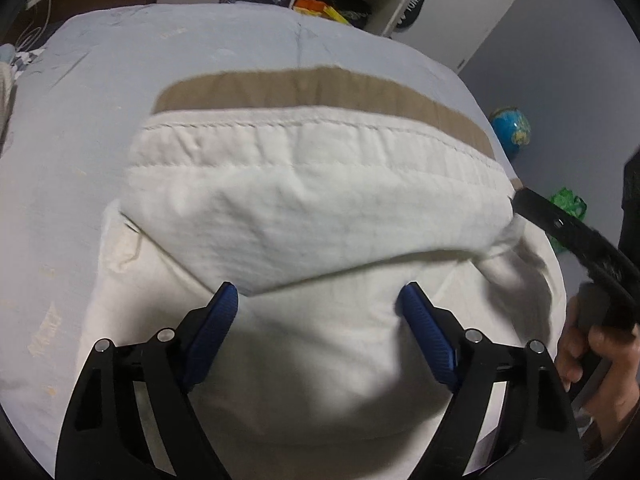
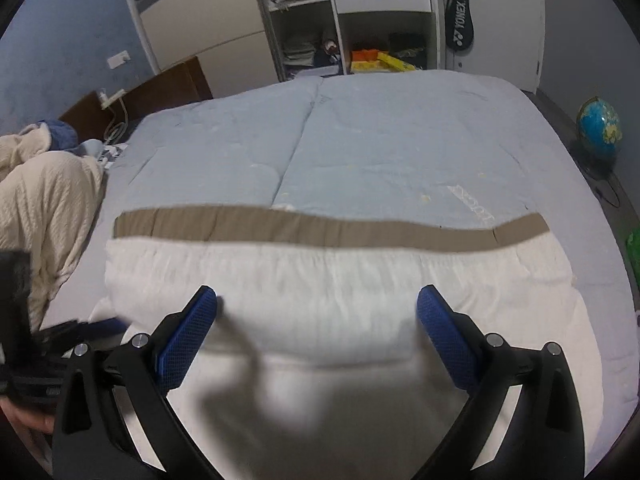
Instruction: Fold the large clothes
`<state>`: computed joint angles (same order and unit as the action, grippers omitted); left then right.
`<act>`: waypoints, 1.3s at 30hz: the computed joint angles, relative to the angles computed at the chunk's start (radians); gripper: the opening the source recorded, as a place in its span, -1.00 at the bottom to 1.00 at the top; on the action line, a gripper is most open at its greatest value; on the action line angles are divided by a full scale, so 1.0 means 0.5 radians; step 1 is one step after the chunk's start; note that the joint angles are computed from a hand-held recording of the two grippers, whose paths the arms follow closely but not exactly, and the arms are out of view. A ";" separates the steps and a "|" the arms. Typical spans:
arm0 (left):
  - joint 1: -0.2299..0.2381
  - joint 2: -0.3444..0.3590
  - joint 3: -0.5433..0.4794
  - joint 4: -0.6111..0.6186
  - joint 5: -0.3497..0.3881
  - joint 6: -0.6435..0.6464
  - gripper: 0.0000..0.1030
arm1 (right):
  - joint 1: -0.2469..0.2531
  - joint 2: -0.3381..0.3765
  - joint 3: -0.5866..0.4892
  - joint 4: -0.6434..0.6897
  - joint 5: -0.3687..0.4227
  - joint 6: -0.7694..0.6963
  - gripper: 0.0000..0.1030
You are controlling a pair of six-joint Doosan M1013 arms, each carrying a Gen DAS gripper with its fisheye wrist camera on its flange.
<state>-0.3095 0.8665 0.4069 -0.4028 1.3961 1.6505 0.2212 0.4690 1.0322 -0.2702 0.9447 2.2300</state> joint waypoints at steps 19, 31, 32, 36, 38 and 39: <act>0.071 0.031 -0.094 0.170 0.107 -0.166 0.59 | -0.059 0.351 -0.554 0.020 0.462 -0.028 0.87; 0.075 -0.035 -0.012 0.075 -0.008 -0.092 0.70 | -0.055 -0.343 0.356 -0.173 -0.031 0.270 0.87; 0.075 -0.079 0.061 0.065 -0.038 -0.063 0.71 | -0.054 -0.414 0.441 -0.185 -0.042 0.303 0.87; 0.077 -0.271 0.376 0.010 -0.171 0.041 0.81 | -0.043 -0.618 0.701 -0.229 -0.072 0.414 0.87; 0.076 -0.374 0.541 -0.044 -0.251 0.101 0.83 | -0.035 -0.699 0.812 -0.250 -0.091 0.468 0.87; 0.073 -0.436 0.640 -0.068 -0.302 0.158 0.83 | -0.027 -0.737 0.863 -0.263 -0.094 0.503 0.87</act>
<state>-0.2732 0.6484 0.7269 -0.4367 1.2452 1.7294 0.2074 0.1007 1.4635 -0.4019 0.8977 2.4813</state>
